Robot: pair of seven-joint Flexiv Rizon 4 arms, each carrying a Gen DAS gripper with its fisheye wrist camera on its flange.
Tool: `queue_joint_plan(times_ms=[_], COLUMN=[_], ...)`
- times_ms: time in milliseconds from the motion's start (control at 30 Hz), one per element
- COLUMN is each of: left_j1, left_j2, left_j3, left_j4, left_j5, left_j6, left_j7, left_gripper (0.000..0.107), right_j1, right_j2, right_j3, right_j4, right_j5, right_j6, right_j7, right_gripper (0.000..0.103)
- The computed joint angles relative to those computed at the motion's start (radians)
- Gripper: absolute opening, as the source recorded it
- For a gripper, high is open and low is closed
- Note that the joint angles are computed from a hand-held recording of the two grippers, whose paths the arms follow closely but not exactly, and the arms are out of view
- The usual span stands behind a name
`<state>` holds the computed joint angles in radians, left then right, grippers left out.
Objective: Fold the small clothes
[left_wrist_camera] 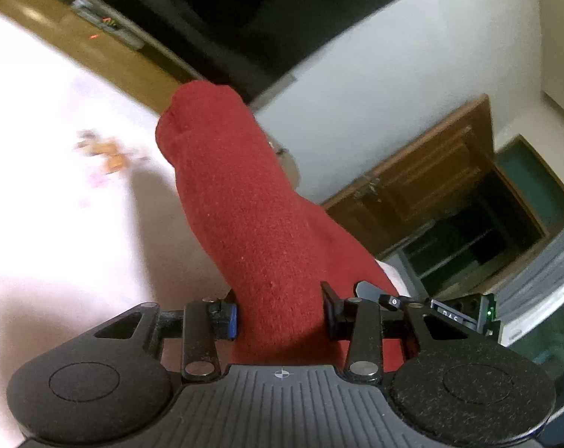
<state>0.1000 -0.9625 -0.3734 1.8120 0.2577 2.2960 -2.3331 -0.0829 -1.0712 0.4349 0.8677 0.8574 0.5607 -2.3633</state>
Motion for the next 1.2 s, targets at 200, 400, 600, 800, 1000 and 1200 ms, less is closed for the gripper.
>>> queue_joint_plan(times_ms=[200,400,600,800,1000,1200], left_j1=[0.018,-0.075,-0.224,-0.192,-0.332,-0.462], left_j2=[-0.039,-0.035,0.074,0.066,0.034,0.107], left_j3=[0.037,0.120,0.241,0.211,0.300,0.390], left_j4=[0.111,0.183,0.254,0.107,0.018,0.091], left_j5=[-0.040,-0.188,-0.420,-0.337,-0.597,-0.712], left_j6=[0.031,0.140,0.230,0.073,-0.129,-0.109], left_j7=[-0.047,-0.041,0.055,0.175,0.326,0.440], left_gripper=[0.040,0.051,0.051,0.051,0.032,0.060], right_j1=[0.058,0.085,0.065,0.105,0.228,0.202], right_j2=[-0.033,-0.102,-0.018,-0.045,-0.081,-0.014], right_j3=[-0.023,-0.045,-0.013,0.002,-0.091,-0.052], right_j4=[0.019,-0.025,0.058,-0.005,0.008,0.123], right_j5=[-0.036,-0.110,-0.108,-0.132,-0.286,-0.342], right_j6=[-0.006,-0.011,0.183,0.202,0.318,0.413], right_j7=[0.072,0.206,0.063,0.010,0.070,0.040], right_gripper=[0.032,0.043,0.046,0.036,0.023,0.035])
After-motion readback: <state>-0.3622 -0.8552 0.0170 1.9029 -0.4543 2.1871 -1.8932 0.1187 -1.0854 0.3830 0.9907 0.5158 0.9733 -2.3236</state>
